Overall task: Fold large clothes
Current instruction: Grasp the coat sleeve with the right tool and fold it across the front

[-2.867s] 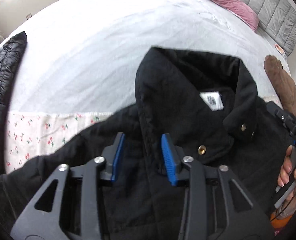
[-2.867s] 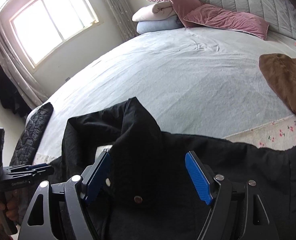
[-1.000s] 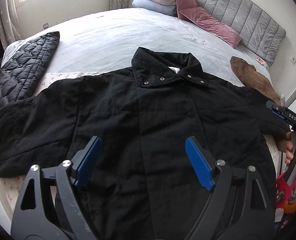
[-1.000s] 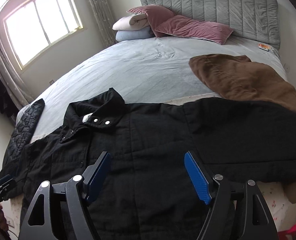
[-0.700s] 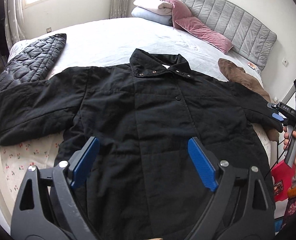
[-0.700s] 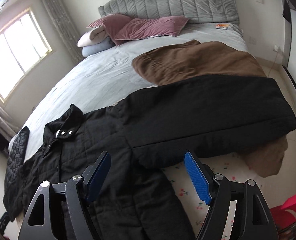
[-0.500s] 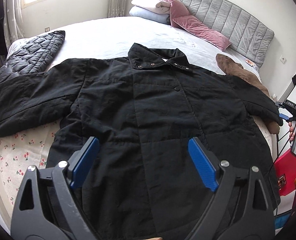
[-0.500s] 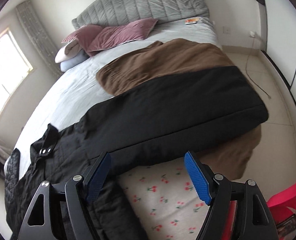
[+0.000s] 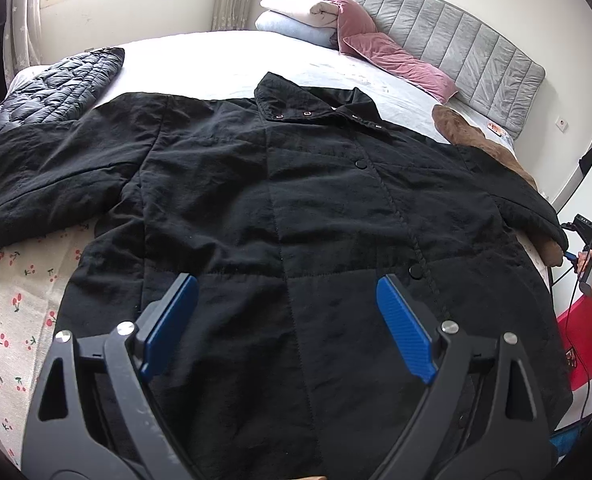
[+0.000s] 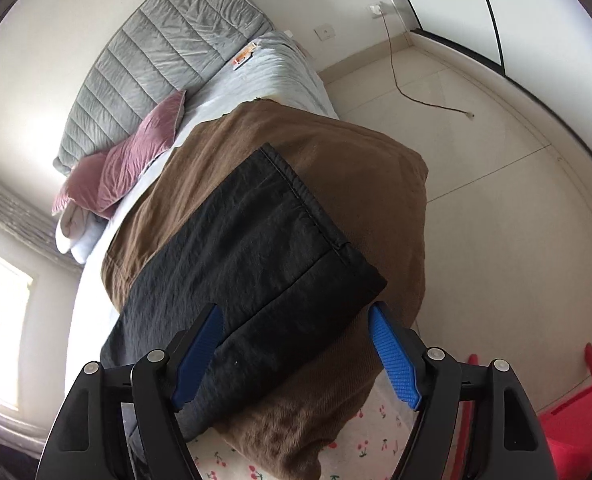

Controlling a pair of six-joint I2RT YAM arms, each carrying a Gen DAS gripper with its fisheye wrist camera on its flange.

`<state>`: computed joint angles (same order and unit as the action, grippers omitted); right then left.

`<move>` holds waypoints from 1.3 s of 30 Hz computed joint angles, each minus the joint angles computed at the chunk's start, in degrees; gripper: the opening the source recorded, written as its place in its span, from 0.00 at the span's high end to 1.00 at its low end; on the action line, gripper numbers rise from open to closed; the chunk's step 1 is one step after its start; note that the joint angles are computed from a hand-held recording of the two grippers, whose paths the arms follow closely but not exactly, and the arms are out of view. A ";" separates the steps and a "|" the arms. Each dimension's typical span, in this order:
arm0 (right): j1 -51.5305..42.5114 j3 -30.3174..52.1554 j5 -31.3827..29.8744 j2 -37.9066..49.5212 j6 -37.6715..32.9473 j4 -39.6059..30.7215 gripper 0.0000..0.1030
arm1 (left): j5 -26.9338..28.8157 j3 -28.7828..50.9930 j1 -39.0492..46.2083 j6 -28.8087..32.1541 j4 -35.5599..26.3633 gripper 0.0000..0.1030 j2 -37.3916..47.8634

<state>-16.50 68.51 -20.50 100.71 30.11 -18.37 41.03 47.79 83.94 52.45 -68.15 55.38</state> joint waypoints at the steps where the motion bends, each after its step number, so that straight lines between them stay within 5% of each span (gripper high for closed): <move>1: 0.02 -0.65 -0.30 0.28 0.42 1.57 0.33 | -0.19 -0.39 -0.14 0.02 0.18 0.12 -0.32; 5: 1.96 -3.84 4.13 -0.87 1.06 6.52 0.60 | -0.35 -1.30 -0.49 -0.13 0.68 0.12 -0.64; 7: 2.60 -5.42 5.45 -2.45 0.33 8.69 0.84 | 0.04 -1.17 -0.21 0.17 0.28 0.12 -0.36; 9: 3.61 -6.96 7.45 -5.01 -0.24 10.48 0.89 | 0.45 -1.01 0.28 0.48 0.09 0.12 -0.01; 15: 11.49 -6.17 16.28 -15.87 -1.39 8.14 0.91 | 1.78 0.86 1.44 1.48 -1.34 0.12 3.19; 20: 25.32 3.53 23.46 -19.46 -3.35 0.38 0.91 | 2.33 2.11 2.29 2.29 -2.58 0.12 5.22; 29: 56.03 26.53 39.26 -8.39 -10.90 -12.23 0.91 | 3.23 4.32 4.07 4.94 -4.62 0.12 6.75; 34: 66.17 35.47 39.73 1.22 -13.39 -15.00 0.91 | 3.40 5.95 5.32 6.13 -6.12 0.12 8.71; 39: 70.30 37.73 31.23 8.80 -12.01 -16.35 0.83 | 2.41 6.81 5.68 5.77 -5.99 0.12 9.35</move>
